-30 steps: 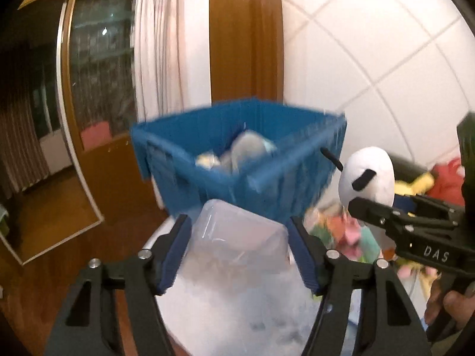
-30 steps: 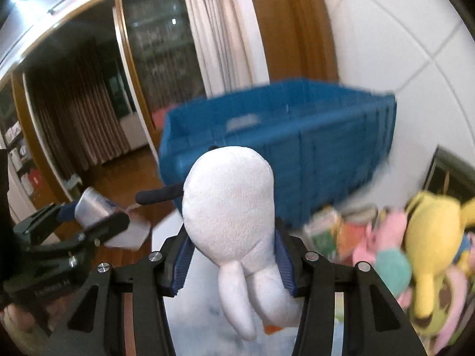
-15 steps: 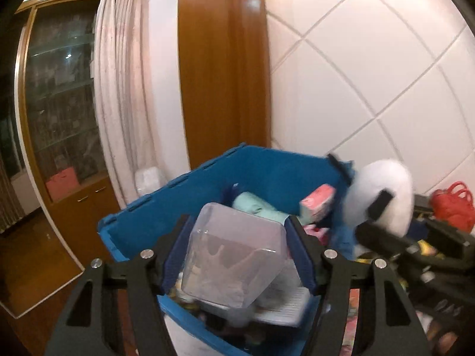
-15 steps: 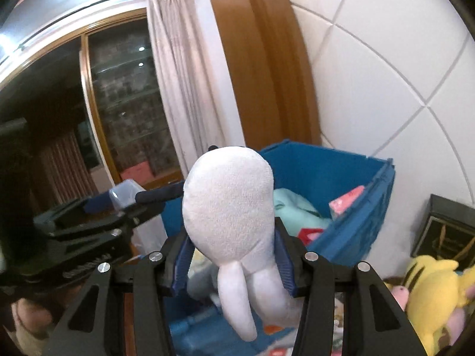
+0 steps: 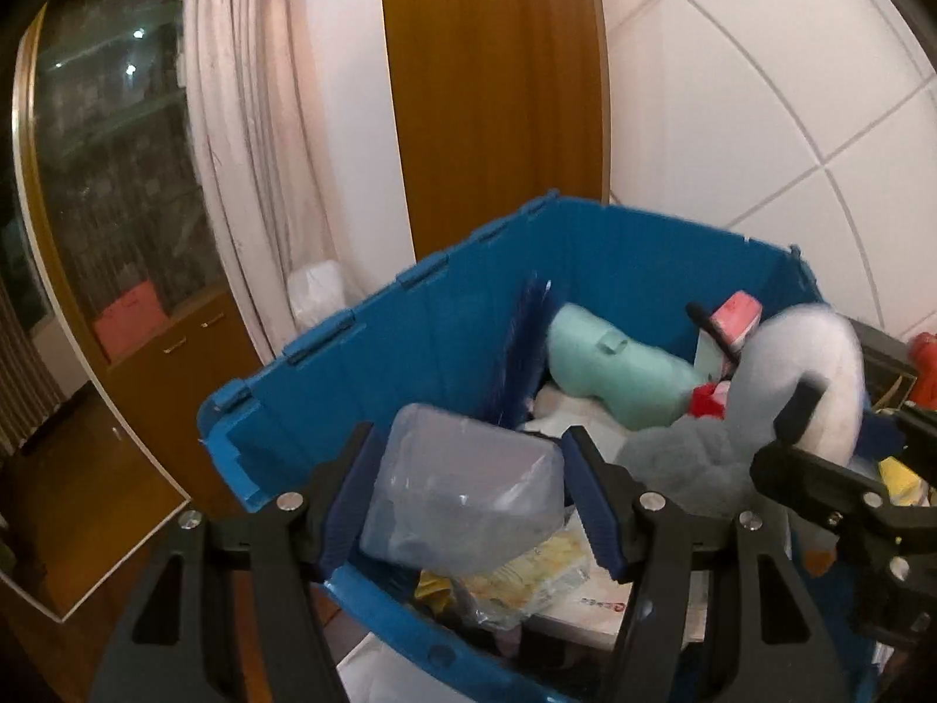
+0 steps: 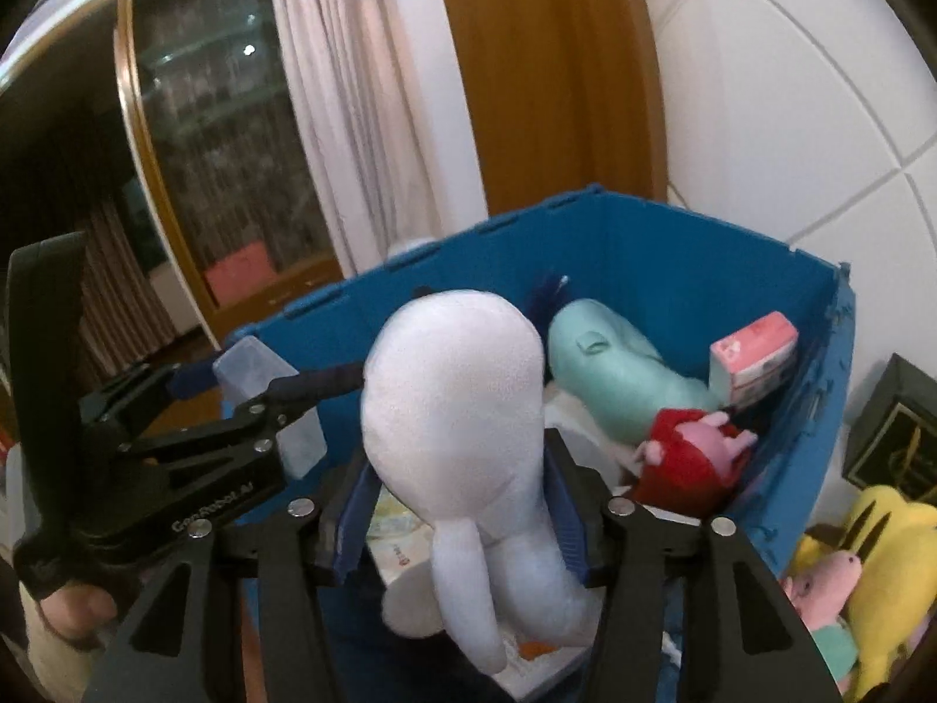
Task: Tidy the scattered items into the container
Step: 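Carry both items over the blue crate and release them inside, then move both tools back toward the remaining items on the table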
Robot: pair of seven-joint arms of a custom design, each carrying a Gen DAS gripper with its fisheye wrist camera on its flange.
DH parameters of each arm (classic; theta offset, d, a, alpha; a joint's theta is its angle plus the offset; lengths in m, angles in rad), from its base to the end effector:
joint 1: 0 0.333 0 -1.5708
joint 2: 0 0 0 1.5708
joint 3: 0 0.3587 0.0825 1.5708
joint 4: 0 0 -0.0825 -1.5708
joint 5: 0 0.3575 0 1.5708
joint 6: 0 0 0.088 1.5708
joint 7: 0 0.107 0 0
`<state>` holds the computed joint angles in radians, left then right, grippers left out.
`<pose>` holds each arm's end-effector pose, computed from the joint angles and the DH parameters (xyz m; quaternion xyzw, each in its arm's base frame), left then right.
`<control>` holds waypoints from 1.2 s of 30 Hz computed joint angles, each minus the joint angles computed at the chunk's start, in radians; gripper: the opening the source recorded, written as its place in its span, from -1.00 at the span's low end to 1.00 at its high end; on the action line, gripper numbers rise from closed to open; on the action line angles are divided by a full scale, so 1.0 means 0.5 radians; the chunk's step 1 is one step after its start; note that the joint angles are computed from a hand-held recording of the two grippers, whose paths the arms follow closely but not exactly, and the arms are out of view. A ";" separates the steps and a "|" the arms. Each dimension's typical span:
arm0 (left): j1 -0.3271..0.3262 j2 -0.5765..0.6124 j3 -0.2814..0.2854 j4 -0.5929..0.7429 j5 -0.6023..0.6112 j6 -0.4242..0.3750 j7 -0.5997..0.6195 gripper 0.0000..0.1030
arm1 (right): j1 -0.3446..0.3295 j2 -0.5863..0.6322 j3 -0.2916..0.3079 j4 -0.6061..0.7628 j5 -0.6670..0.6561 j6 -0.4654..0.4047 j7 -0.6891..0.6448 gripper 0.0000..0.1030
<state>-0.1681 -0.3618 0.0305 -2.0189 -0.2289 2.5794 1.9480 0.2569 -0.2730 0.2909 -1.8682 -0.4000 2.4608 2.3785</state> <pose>0.4487 -0.0545 0.7540 -0.5007 0.7374 -0.3535 0.2839 0.3996 0.2777 0.7654 -0.6185 0.6407 -0.2561 0.3760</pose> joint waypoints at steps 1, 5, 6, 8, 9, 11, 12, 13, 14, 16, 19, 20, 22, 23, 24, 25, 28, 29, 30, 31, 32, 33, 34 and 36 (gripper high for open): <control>-0.013 0.021 0.014 0.014 -0.022 -0.016 0.018 0.23 | -0.008 0.008 0.014 0.008 -0.020 -0.017 0.025 0.20; 0.001 0.074 0.002 0.046 -0.037 -0.022 0.041 0.46 | -0.024 0.016 0.020 0.032 -0.090 -0.080 0.092 0.28; 0.002 0.079 0.000 0.047 -0.047 -0.016 0.052 0.48 | -0.027 0.016 0.018 0.035 -0.104 -0.092 0.105 0.28; 0.007 0.079 -0.004 0.042 -0.061 -0.011 0.066 0.50 | -0.030 0.004 0.015 0.023 -0.129 -0.107 0.138 0.36; 0.012 0.073 -0.007 0.036 -0.060 -0.010 0.067 0.50 | -0.030 -0.006 0.010 0.008 -0.134 -0.101 0.148 0.40; 0.019 0.062 -0.012 0.025 -0.058 -0.011 0.067 0.50 | -0.036 -0.027 0.005 -0.022 -0.141 -0.089 0.166 0.51; 0.019 0.058 -0.013 0.024 -0.060 -0.018 0.065 0.50 | -0.039 -0.038 0.012 -0.025 -0.146 -0.097 0.178 0.51; 0.019 0.054 -0.013 0.024 -0.062 -0.026 0.064 0.50 | -0.043 -0.050 0.020 -0.029 -0.151 -0.106 0.191 0.52; 0.018 0.043 -0.011 0.019 -0.066 -0.035 0.064 0.50 | -0.047 -0.062 0.027 -0.032 -0.155 -0.115 0.203 0.56; 0.013 0.005 -0.010 -0.014 -0.073 -0.028 0.063 0.51 | -0.056 -0.088 0.039 -0.046 -0.162 -0.132 0.220 0.69; 0.003 -0.062 -0.011 -0.067 -0.063 -0.030 0.040 0.51 | -0.080 -0.157 0.063 -0.097 -0.172 -0.152 0.263 0.84; -0.001 -0.085 -0.010 -0.085 -0.056 -0.032 0.029 0.51 | -0.089 -0.180 0.071 -0.114 -0.172 -0.157 0.277 0.94; -0.013 -0.132 -0.008 -0.120 -0.042 -0.039 0.006 0.51 | -0.114 -0.231 0.097 -0.145 -0.178 -0.192 0.301 1.00; -0.022 -0.161 -0.006 -0.141 -0.036 -0.045 -0.005 0.51 | -0.125 -0.255 0.107 -0.159 -0.174 -0.209 0.310 1.00; -0.032 -0.190 -0.004 -0.161 -0.029 -0.051 -0.015 0.51 | -0.135 -0.285 0.114 -0.179 -0.170 -0.215 0.320 1.00; -0.041 -0.217 -0.003 -0.180 -0.021 -0.056 -0.028 0.51 | -0.146 -0.314 0.123 -0.199 -0.164 -0.223 0.329 1.00; -0.076 -0.312 -0.011 -0.244 0.012 -0.068 -0.065 0.51 | -0.182 -0.395 0.155 -0.241 -0.149 -0.258 0.332 1.00; -0.093 -0.346 -0.012 -0.266 0.019 -0.072 -0.079 0.51 | -0.195 -0.423 0.166 -0.255 -0.143 -0.271 0.331 1.00; -0.110 -0.373 -0.010 -0.282 0.026 -0.075 -0.091 0.52 | -0.208 -0.452 0.180 -0.267 -0.139 -0.289 0.328 1.00; -0.127 -0.406 -0.013 -0.301 0.032 -0.079 -0.108 0.57 | -0.220 -0.484 0.191 -0.283 -0.133 -0.307 0.323 1.00; -0.143 -0.440 -0.018 -0.322 0.040 -0.078 -0.127 0.72 | -0.232 -0.519 0.202 -0.300 -0.126 -0.324 0.317 1.00; -0.156 -0.477 -0.029 -0.350 0.054 -0.064 -0.148 0.79 | -0.240 -0.562 0.208 -0.324 -0.114 -0.338 0.310 1.00; -0.171 -0.515 -0.041 -0.377 0.070 -0.048 -0.169 0.90 | -0.255 -0.598 0.217 -0.343 -0.101 -0.352 0.306 1.00; -0.212 -0.593 -0.063 -0.432 0.101 -0.012 -0.210 0.94 | -0.279 -0.702 0.224 -0.398 -0.066 -0.387 0.296 1.00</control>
